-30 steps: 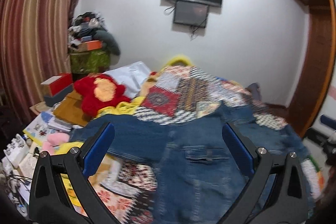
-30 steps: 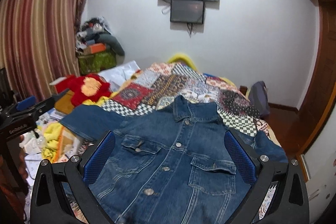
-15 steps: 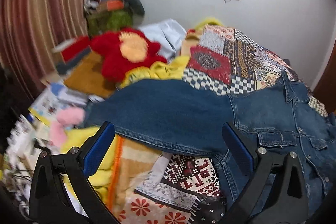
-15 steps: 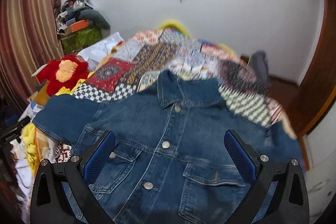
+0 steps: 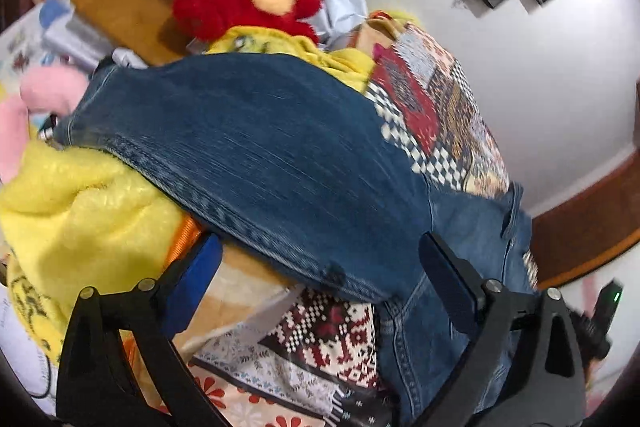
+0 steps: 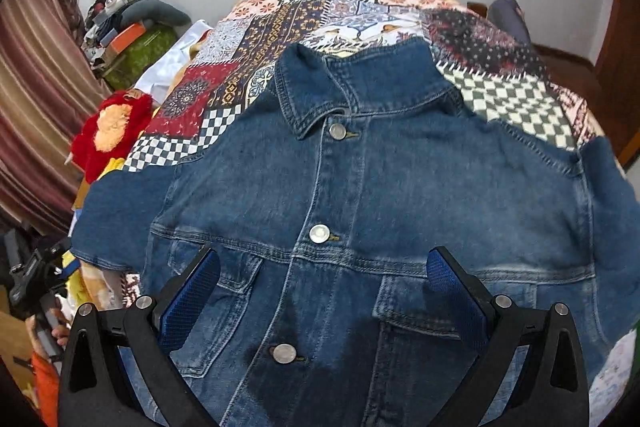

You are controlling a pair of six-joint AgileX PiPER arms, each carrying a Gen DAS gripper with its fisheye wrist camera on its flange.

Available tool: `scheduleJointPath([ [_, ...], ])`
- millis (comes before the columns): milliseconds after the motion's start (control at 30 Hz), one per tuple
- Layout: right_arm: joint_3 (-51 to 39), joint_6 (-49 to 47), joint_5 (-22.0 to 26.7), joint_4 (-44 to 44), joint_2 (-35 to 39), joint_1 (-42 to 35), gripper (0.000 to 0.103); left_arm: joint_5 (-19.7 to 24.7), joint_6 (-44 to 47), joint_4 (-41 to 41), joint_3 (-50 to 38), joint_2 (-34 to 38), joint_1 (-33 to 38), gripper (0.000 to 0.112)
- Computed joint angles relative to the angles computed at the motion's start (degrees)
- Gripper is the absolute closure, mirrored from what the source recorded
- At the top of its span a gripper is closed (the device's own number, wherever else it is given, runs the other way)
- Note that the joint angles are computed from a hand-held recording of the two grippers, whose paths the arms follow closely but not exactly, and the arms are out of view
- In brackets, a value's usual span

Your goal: Fold large clothes

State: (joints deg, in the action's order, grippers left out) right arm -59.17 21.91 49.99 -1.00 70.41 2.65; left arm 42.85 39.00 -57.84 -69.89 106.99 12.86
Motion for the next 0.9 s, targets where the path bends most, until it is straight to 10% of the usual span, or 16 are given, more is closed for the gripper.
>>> scheduleJointPath([
  [300, 0.1, -1.3, -0.2, 2.8, -1.4, -0.4, 0.000, -0.4, -3.0, -5.4, -3.9, 4.2, 3.3, 0.041],
  [467, -0.6, -0.6, 0.6, 1.9, -4.3, 0.3, 0.000, -11.2, -13.5, 9.3, -1.6, -0.4, -0.6, 0.098],
  [633, -1.7, -0.1, 2.7, 0.8, -7.4, 0.2, 0.000, -18.2, -10.6, 12.5, 2.1, -9.0, -5.1, 0.101],
  [900, -2.5, -0.7, 5.5, 1.4, -13.4, -1.7, 0.000, -16.8, -4.9, 12.3, -1.7, -16.5, -18.1, 0.103],
])
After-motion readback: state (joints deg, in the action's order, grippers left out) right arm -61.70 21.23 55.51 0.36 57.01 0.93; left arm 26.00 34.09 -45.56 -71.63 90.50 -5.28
